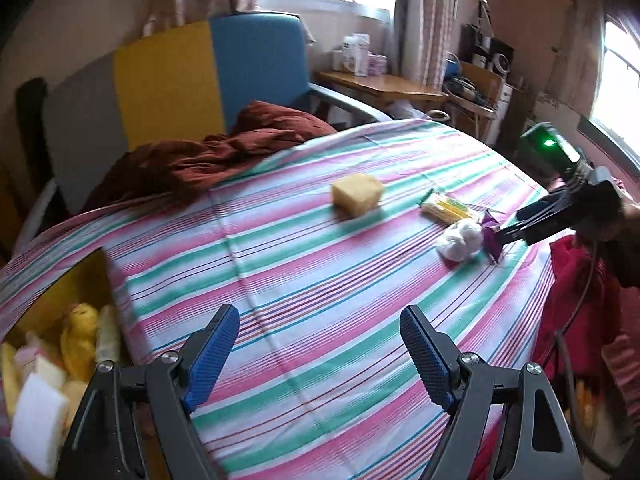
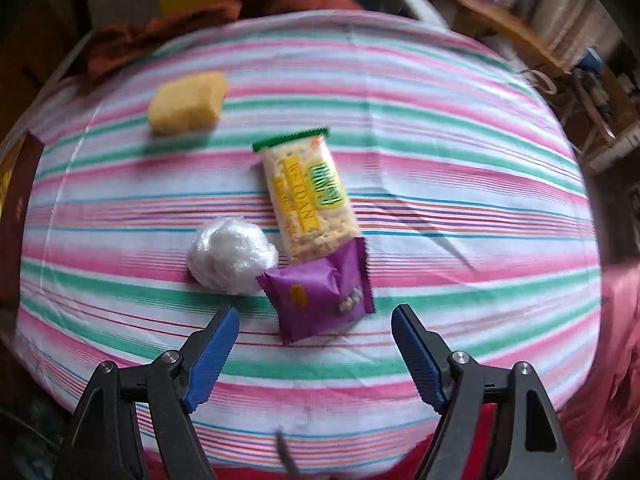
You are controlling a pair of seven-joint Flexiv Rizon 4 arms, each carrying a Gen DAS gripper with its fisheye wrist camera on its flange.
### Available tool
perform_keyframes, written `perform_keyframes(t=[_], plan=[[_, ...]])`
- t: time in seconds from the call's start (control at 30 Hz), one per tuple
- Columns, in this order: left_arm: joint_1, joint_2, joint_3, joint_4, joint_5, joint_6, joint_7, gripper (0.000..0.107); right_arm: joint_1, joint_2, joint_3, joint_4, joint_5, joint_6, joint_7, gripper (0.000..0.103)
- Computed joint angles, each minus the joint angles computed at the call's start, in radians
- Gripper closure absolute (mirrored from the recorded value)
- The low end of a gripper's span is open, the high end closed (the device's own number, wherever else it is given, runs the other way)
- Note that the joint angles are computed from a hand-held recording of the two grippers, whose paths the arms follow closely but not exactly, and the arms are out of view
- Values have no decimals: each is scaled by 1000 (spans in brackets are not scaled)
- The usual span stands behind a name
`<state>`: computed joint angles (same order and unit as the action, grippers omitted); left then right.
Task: Organize objects
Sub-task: 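Move both open tools from the tray to the items on the sheet, then grasp the plastic-wrapped white bundle with the left tool while the right tool grasps the purple packet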
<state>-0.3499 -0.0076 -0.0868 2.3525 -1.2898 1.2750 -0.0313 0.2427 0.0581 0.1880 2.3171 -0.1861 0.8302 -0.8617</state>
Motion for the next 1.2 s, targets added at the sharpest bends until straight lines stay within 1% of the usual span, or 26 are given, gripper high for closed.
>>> perform_keyframes(t=[0.13, 0.17, 0.2, 0.23, 0.27, 0.3, 0.33, 0.4, 0.53, 0.6, 0.67, 0.73, 0.8, 0.87, 0.93, 0.97, 1.13, 1.2], plan=[[-9, -46, -24, -33, 25, -4, -11, 24, -3, -54, -16, -26, 24, -7, -61, 23], [-9, -54, -28, -39, 23, -9, -8, 24, -4, -63, -18, -35, 44, -21, -76, 29], [-11, -65, -34, -48, 26, -11, -9, 24, -5, -67, -18, -39, 45, -32, -80, 46], [-13, -77, -41, -58, 29, -13, -10, 24, -6, -62, -16, -34, 44, -24, -85, 46], [-13, -86, -46, -65, 28, -21, -5, 24, -9, -50, -14, -23, 48, 2, -96, 51], [-13, -94, -50, -72, 33, -27, -7, 24, -11, -30, -9, -9, 49, 22, -100, 60], [-14, -103, -55, -79, 40, -28, -8, 24, -12, -14, -6, 3, 34, 25, -88, 60], [-17, -123, -68, -95, 48, -36, -5, 24, -17, 19, -1, 30, 15, 47, -55, 66], [-34, -157, -101, -125, 31, -41, 28, 24, -39, 75, 3, 111, -3, 163, 38, 70], [-48, -179, -117, -141, 23, -34, 60, 24, -53, 87, 4, 138, -29, 230, 90, 75], [-59, -203, -133, -160, 32, -38, 73, 25, -67, 100, 3, 167, -38, 287, 136, 75], [-67, -224, -145, -177, 44, -38, 72, 25, -69, 100, -4, 167, -23, 322, 148, 76], [-72, -248, -160, -195, 58, -44, 72, 26, -69, 95, -13, 162, -2, 335, 145, 76], [-78, -275, -170, -212, 95, -41, 59, 26, -62, 79, -28, 149, 43, 341, 113, 76], [-80, -296, -188, -222, 109, -22, 71, 27, -71, 67, -28, 146, 39, 342, 124, 76], [-84, -310, -197, -229, 120, -4, 73, 29, -72, 66, -28, 147, 41, 345, 123, 76], [-71, -361, -231, -258, 216, 16, 19, 40, -71, 68, -26, 147, 67, 337, 109, 75], [-61, -376, -237, -263, 268, 14, -18, 52, -66, 64, -30, 138, 86, 320, 94, 75]])
